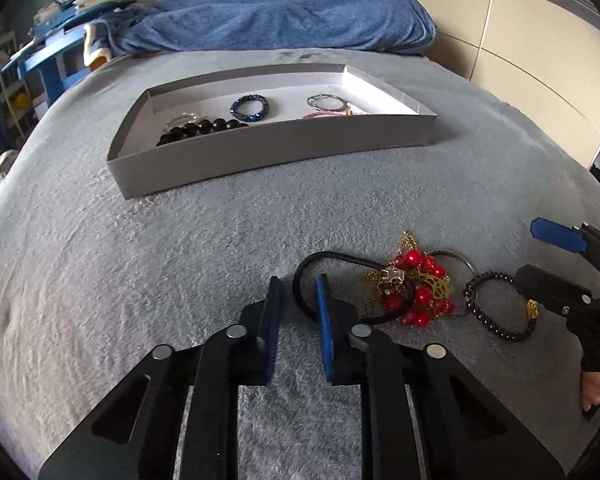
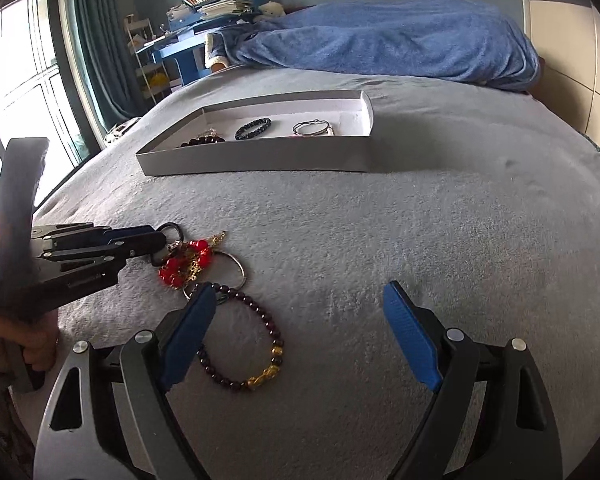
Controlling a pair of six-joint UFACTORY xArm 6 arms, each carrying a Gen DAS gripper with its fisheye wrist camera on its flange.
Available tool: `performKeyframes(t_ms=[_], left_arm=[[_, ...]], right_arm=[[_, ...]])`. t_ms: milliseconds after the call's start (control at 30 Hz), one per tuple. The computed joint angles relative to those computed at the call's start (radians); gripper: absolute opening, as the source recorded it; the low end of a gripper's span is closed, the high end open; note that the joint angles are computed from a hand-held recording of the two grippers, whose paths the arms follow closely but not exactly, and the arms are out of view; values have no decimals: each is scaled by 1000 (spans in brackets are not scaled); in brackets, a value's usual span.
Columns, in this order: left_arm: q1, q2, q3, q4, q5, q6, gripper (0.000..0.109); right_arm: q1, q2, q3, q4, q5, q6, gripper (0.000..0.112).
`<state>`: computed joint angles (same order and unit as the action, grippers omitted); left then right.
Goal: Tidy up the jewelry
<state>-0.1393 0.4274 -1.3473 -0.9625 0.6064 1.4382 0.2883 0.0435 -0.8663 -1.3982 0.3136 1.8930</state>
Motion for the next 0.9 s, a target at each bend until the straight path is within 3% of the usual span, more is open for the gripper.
performKeyframes(t_ms=[167, 333, 433, 633, 700, 767, 900], left_arm=[[4, -2, 4, -13, -43, -25, 5], [32, 18, -27, -2, -62, -113, 4], [55, 31, -52, 10, -28, -159, 4], [57, 23, -37, 22, -36, -172, 8], [57, 24, -36, 25, -37, -175, 10], [59, 27, -39, 25, -32, -176, 14], [64, 30, -43, 12, -21, -170, 18]], right_arm=[[-10, 14, -3, 55, -11, -39, 84], [-12, 13, -4, 27, -14, -24, 84], [-7, 13, -10, -1, -12, -8, 84], [10, 26, -43, -53, -16, 14, 84], [25, 48, -74, -27, -15, -42, 84], [38, 80, -111, 10, -19, -110, 81], [57, 144, -179, 122, -21, -266, 60]])
